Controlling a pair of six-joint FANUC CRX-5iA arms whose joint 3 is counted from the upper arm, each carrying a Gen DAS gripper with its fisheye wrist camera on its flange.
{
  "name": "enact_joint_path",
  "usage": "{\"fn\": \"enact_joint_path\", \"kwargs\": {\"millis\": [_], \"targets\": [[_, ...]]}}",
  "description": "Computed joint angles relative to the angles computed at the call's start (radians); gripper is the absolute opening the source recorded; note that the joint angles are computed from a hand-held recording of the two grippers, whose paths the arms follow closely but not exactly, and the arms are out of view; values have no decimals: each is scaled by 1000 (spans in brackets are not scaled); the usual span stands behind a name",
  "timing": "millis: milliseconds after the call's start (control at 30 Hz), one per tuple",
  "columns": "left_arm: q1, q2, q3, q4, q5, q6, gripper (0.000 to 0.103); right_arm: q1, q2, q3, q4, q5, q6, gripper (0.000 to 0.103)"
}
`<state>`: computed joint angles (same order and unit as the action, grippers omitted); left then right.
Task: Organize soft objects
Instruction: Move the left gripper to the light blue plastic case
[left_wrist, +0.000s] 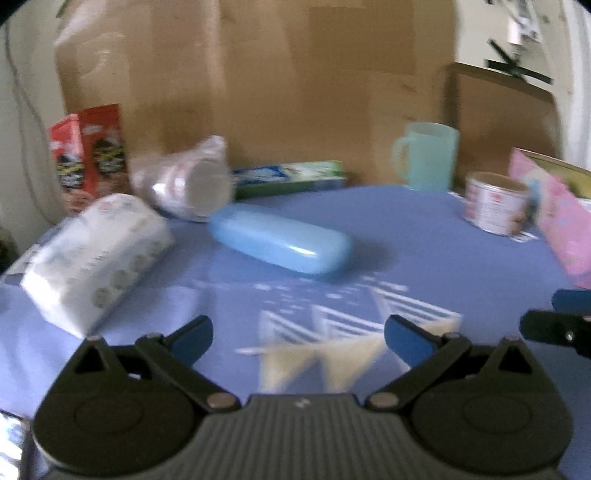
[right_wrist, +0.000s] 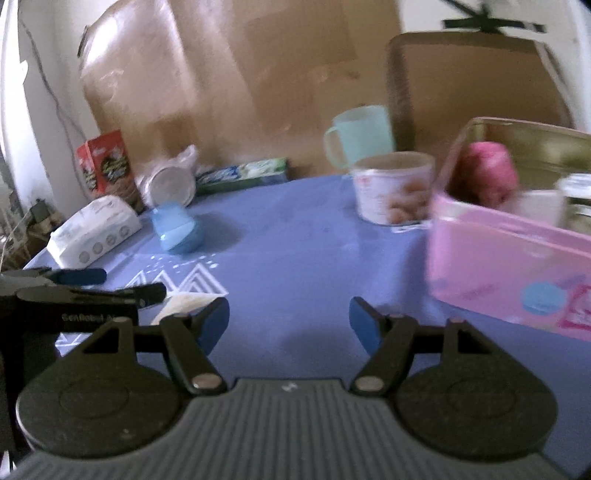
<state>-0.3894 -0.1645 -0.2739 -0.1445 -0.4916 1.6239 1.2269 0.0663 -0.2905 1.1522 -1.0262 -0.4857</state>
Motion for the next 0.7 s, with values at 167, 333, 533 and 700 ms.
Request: {"fn": "enact_joint_path", "kwargs": {"millis": [167, 333, 533, 700], "targets": [[81, -4, -3, -15, 17, 105, 103, -54, 59, 81, -20, 93, 115, 74], [181, -48, -118, 210, 128, 107, 103, -120, 141, 190, 2, 186, 231, 83], [221, -70, -179, 323, 181, 98, 103, -186, 295, 424, -137, 263, 570, 86], [222, -73, -202, 390, 203, 14, 103, -198, 366, 560, -328, 228, 785, 57]]}}
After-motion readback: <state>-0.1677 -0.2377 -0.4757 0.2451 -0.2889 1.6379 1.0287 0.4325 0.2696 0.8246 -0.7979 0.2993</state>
